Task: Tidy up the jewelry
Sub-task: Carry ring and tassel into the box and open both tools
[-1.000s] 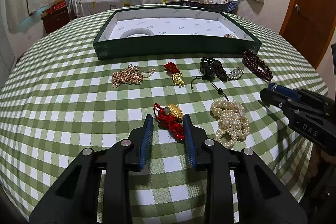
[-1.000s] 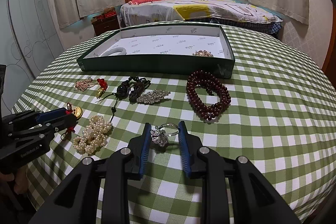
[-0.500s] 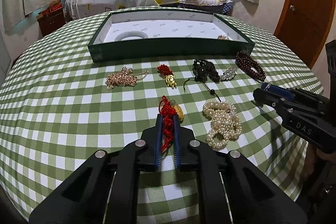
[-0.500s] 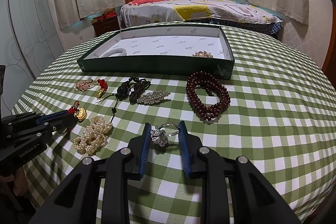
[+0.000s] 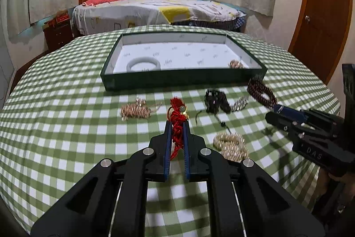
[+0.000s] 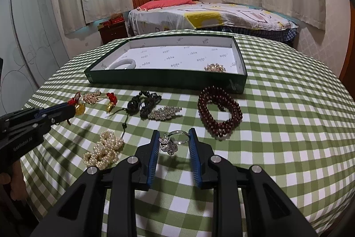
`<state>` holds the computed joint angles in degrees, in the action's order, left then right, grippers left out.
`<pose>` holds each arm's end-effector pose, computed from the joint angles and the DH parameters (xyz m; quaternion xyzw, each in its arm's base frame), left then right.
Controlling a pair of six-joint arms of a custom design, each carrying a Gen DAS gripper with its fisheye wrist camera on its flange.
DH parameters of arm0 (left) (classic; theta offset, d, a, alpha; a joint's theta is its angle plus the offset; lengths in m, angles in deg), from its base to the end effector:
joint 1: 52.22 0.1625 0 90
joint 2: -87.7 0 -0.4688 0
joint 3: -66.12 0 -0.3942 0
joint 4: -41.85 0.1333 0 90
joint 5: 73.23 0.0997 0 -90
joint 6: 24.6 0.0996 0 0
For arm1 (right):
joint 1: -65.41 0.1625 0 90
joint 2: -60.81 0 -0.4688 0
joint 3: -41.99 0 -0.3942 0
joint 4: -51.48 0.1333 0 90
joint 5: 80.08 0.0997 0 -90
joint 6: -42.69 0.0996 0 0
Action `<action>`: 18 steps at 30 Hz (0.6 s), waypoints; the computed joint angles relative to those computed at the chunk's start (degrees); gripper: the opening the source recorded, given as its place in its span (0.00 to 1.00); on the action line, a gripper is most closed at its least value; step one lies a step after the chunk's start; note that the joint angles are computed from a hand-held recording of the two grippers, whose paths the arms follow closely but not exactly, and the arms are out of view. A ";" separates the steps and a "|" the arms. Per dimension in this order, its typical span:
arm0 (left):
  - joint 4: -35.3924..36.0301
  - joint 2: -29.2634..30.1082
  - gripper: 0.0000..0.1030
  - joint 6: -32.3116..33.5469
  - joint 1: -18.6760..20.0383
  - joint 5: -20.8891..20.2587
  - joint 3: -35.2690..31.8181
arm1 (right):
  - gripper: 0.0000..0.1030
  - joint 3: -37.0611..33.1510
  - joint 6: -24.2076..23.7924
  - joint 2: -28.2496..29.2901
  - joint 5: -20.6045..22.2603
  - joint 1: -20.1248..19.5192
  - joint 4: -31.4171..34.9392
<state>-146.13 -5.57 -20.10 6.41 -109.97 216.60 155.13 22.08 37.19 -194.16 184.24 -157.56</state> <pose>0.0252 -0.3681 0.3191 0.1095 0.8453 -0.4005 0.3363 0.3533 -0.4498 -0.0739 0.3472 -0.8813 0.2630 0.1833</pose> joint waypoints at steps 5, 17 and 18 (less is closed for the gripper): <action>-2.31 1.28 0.09 2.45 -0.03 -0.69 -1.99 | 0.26 -1.46 -0.23 -0.17 0.27 0.53 0.59; -8.37 7.10 0.09 9.05 2.41 -3.97 -9.15 | 0.26 -9.49 -3.29 1.17 0.96 1.59 3.10; -8.80 7.66 0.09 9.47 2.57 -4.08 -9.77 | 0.26 -10.82 -3.55 1.56 0.95 1.66 3.60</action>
